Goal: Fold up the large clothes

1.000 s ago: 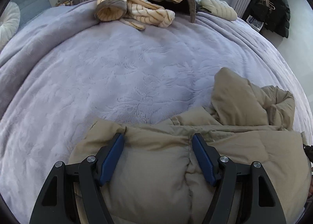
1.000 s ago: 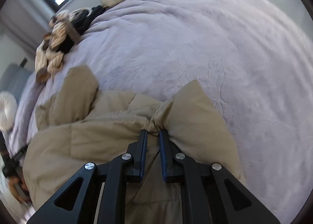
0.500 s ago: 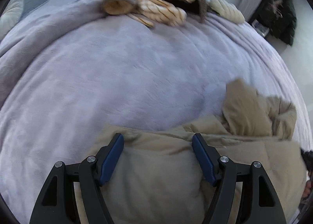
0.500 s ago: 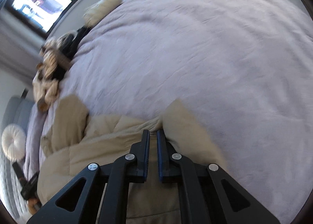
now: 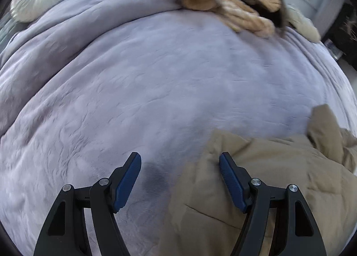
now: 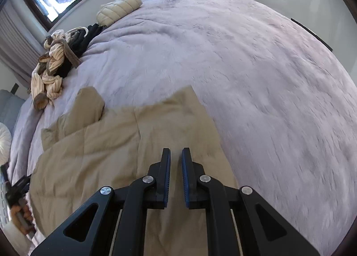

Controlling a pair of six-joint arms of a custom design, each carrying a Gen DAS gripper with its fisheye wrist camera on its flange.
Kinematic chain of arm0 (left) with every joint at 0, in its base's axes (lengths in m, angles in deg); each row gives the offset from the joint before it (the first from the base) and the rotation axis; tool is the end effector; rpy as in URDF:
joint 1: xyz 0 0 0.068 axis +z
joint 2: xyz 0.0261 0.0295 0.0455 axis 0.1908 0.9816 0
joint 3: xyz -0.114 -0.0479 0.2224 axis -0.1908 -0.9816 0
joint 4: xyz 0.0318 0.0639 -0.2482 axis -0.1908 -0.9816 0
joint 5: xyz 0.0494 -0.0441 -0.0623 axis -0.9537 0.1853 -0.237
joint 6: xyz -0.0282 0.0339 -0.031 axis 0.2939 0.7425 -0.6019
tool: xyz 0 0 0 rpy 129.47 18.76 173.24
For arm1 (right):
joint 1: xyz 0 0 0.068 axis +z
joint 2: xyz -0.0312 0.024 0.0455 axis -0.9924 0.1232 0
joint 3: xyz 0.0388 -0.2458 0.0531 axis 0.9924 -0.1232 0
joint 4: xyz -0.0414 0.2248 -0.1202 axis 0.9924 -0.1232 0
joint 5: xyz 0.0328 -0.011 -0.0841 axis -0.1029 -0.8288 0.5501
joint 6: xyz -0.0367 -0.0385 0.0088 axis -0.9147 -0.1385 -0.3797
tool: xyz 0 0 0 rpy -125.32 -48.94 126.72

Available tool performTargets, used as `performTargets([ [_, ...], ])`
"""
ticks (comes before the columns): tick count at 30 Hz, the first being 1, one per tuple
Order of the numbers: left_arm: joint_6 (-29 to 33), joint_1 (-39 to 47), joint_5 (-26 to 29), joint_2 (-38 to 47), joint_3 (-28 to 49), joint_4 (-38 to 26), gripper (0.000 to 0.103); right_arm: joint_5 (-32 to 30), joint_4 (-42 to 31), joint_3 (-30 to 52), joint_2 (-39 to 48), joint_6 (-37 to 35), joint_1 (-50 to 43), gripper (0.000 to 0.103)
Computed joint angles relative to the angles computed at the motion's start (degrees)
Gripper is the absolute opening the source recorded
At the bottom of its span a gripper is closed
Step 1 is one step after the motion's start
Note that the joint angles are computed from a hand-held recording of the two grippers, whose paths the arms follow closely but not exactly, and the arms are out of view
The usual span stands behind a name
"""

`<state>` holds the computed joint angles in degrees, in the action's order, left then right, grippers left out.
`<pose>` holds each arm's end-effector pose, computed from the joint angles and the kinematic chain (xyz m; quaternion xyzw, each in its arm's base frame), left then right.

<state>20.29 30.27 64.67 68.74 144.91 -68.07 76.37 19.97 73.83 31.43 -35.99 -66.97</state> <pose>0.4518 0.1496 0.1482 -0.0252 0.9756 -0.0527 0.2117 0.1352 0.0301 0.2467 0.3326 0.9026 0.0474 0.2690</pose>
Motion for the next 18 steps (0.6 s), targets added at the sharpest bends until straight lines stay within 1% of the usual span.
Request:
performTargets([
  [4,1.4,0.9,-2.0,-1.8,-1.0,0.8,0.074,1.8,-6.7,1.5,-4.2,7.5,6.7,0.011],
  [8,4.0,3.5,-1.2,-3.3,0.4,-3.2,0.074,4.2,-12.7,2.3,-7.8,18.5,16.8,0.012],
  [10,6.3,5.4,0.1,-5.4,-0.9,-5.5,0.074,5.4,-15.3,2.3,-9.5,24.6,22.2,0.013],
  [12,8.9,7.4,1.9,-8.5,-4.0,-7.8,0.074,7.2,-17.9,2.3,-10.4,32.0,28.8,0.022],
  [14,12.4,9.8,3.2,-13.0,-9.3,-9.4,0.074,10.6,-21.4,2.5,-10.4,43.2,39.0,0.037],
  [16,15.4,11.9,4.0,-16.6,-13.8,-10.8,0.074,13.8,-25.0,3.0,-9.3,54.8,49.5,0.041],
  [18,18.9,14.5,4.9,-20.3,-18.5,-12.9,0.074,15.5,-27.6,3.1,-8.2,65.0,58.4,0.041],
])
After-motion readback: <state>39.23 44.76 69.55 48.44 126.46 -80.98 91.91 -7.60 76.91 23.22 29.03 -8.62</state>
